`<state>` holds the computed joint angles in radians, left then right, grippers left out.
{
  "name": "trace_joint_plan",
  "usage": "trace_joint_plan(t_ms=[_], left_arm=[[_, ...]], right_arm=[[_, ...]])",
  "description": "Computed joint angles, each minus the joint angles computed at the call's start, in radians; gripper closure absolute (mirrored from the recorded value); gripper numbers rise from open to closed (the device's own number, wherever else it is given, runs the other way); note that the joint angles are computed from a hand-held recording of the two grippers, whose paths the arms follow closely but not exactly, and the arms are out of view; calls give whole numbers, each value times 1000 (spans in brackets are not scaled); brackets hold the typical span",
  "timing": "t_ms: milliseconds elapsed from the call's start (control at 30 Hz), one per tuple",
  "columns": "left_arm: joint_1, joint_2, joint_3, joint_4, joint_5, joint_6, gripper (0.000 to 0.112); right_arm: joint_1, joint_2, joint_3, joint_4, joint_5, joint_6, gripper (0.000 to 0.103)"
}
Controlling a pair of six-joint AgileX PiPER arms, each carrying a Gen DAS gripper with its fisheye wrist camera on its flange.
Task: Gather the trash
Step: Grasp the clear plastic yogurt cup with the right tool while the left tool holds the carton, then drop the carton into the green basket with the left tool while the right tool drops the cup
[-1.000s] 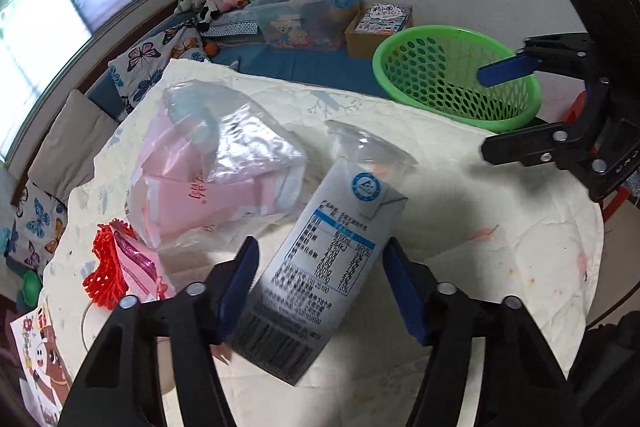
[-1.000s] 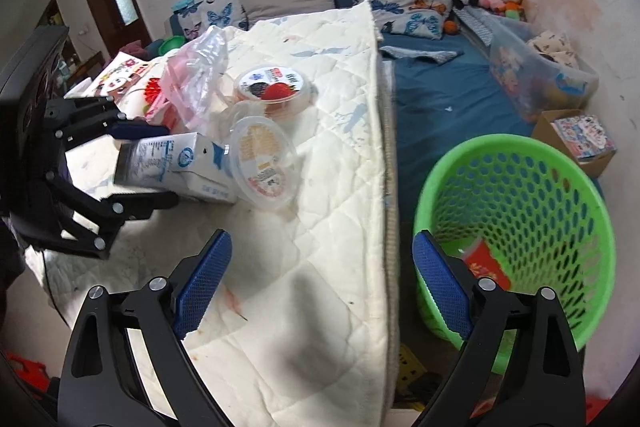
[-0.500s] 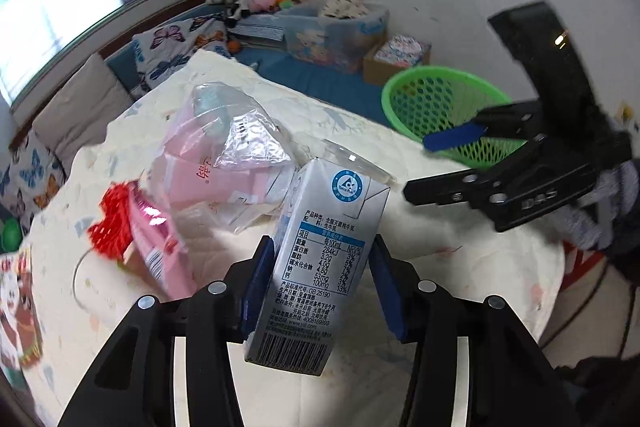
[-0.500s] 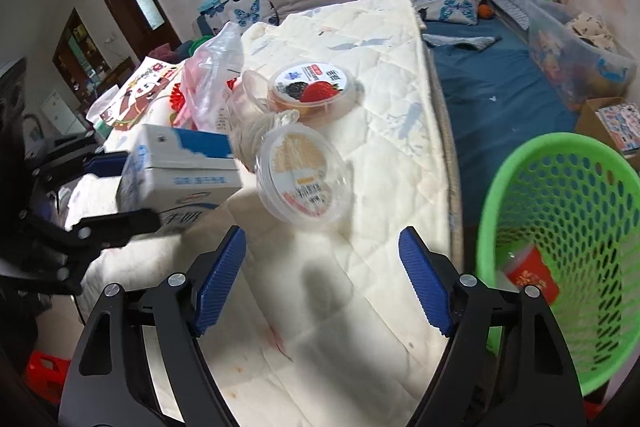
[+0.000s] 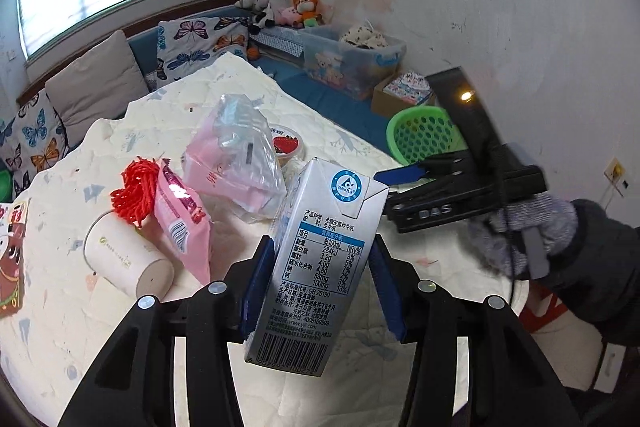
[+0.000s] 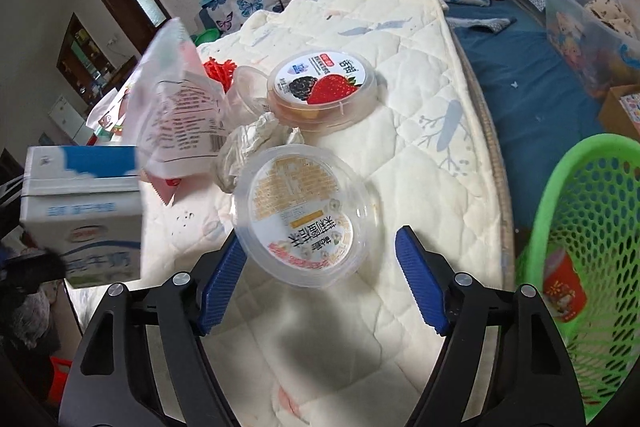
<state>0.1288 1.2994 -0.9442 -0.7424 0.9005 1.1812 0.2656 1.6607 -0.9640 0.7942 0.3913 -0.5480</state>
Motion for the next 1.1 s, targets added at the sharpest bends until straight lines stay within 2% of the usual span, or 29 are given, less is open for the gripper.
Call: trace_joint_plan(t_ms=[167, 233, 467, 633, 833, 1100], left_arm=[[52, -19, 0, -28, 51, 16, 65], [65, -24, 2, -37, 66, 21, 65], [74, -30, 4, -46, 81, 13, 65], [54, -38, 9, -48, 76, 4, 65], [-12, -57, 14, -46, 58, -38, 65], [-160, -64, -2, -15, 1, -154, 65]], right_arm=[[19, 19, -10, 11, -23, -1, 29], [25, 14, -7, 21, -30, -5, 38], [29, -35, 35, 34, -50, -7, 38], [36, -128, 93, -117, -70, 128, 38], [15, -268, 183, -420, -67, 400, 38], [-117, -420, 279, -513, -17, 437, 38]])
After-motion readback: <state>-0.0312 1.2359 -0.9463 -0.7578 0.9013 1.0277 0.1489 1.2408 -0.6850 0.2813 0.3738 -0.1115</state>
